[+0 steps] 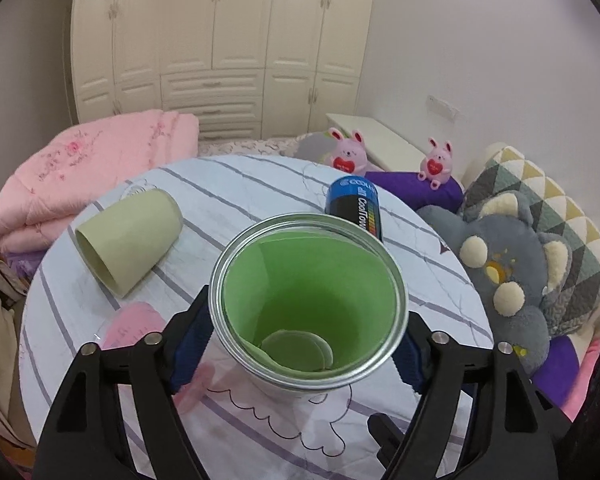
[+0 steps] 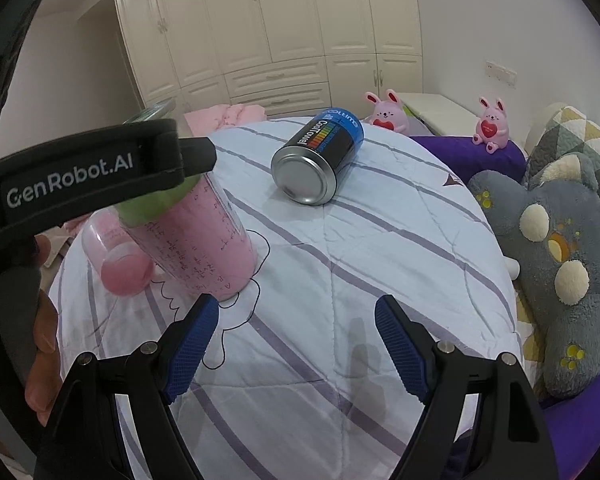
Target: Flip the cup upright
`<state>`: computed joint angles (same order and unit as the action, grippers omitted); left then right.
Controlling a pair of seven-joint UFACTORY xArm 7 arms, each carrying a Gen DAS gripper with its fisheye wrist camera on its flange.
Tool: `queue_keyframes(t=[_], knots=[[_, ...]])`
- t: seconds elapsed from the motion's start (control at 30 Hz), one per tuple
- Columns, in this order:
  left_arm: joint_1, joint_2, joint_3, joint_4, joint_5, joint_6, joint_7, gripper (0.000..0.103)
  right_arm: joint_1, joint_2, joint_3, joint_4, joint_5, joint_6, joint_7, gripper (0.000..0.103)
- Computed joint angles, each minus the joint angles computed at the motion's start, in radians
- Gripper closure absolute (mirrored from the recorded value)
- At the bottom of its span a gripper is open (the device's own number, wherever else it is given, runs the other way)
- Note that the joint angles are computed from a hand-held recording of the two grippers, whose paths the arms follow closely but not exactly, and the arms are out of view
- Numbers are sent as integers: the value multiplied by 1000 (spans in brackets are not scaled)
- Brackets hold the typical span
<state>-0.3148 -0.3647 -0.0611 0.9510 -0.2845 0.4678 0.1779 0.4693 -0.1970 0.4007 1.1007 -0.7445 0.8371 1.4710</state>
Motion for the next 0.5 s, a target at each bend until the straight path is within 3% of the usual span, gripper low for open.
queue_keyframes(t=[0.13, 0.5], knots=[[-2, 6, 1, 10, 3, 46, 5, 6, -1, -6, 3, -4, -6, 1, 13, 21], [2, -62, 12, -37, 5, 34, 43, 0, -14, -31, 22, -14, -37, 0, 57, 21]])
